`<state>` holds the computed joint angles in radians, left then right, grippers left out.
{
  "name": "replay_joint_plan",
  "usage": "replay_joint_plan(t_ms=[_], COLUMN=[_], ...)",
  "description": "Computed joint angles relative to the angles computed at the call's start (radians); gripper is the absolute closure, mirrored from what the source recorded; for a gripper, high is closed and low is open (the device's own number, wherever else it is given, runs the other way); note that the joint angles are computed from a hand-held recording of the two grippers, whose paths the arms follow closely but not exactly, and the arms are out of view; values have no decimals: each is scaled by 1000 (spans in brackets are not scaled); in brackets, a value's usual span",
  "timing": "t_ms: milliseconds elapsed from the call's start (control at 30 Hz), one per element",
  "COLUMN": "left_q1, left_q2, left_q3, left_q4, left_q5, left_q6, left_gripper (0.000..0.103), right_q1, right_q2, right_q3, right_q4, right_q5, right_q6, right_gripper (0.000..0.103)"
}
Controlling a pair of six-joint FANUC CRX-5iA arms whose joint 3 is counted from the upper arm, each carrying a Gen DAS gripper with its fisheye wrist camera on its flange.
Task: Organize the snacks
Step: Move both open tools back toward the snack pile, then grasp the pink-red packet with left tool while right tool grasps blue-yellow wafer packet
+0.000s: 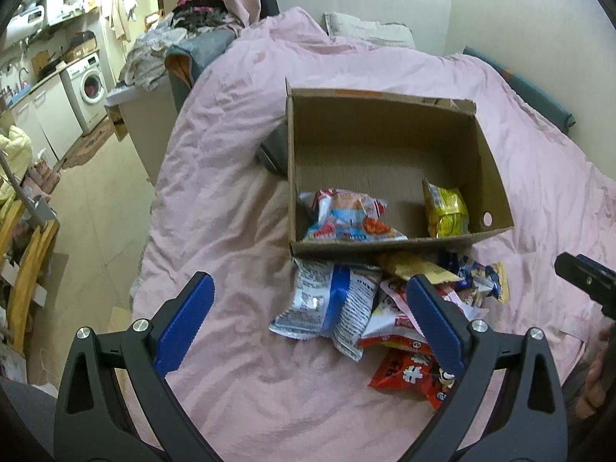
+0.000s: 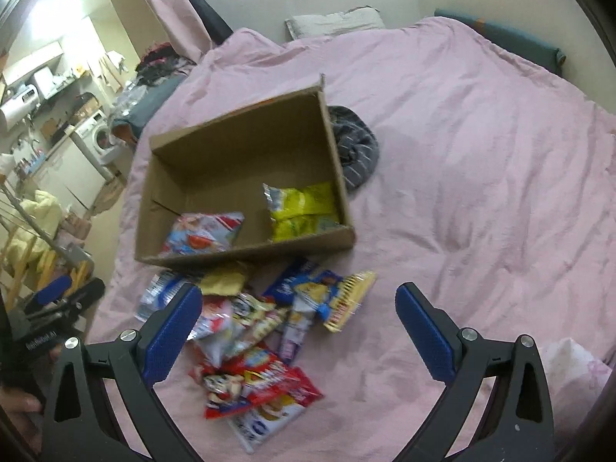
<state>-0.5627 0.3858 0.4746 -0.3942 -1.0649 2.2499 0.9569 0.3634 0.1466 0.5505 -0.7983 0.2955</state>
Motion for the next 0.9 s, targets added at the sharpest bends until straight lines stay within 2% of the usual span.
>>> replay_joint_plan(t_ms=[133,233,333,467,533,633,667,767,867,900], left_q1=[15,20,26,46,54,38,37,27,25,31], left_q2=[24,47,82,100,104,135,152,264,349,371], left_q3=[6,21,53,48,45,98,121,272,374,390], left_q4=[60,85,114,206,268,297,316,349,362,388], left_q5=[-6,-29,-80,-69,-41,-46,-58,-171,-249,-261], left_q6=[-18,-30,-57,-91,-115,-147,-160,-164,-152,-146], left_gripper=[4,4,4,4,4,4,4,6,18,19], right_q1=[-7,-15,-34,-74,-80,-81,-83,-84,-84,-84], right_q2=[-6,-11,-32,-61,-60,-54,-54,-50,-48,-49], right_q3=[-11,-22,-46,-75,-74,-65,-64,-55,-52,-52], right_q4=[-52,-77,-125,-235,-242,-245,-257,-264,-260,-262], right_q5=[-60,-99,-78,-5,1,2,12,17,18,18], right_q6=[19,-18,-48,-82,-93,-96,-93,-85,-78,-77], right_gripper=[1,1,1,1,1,1,1,1,1,1])
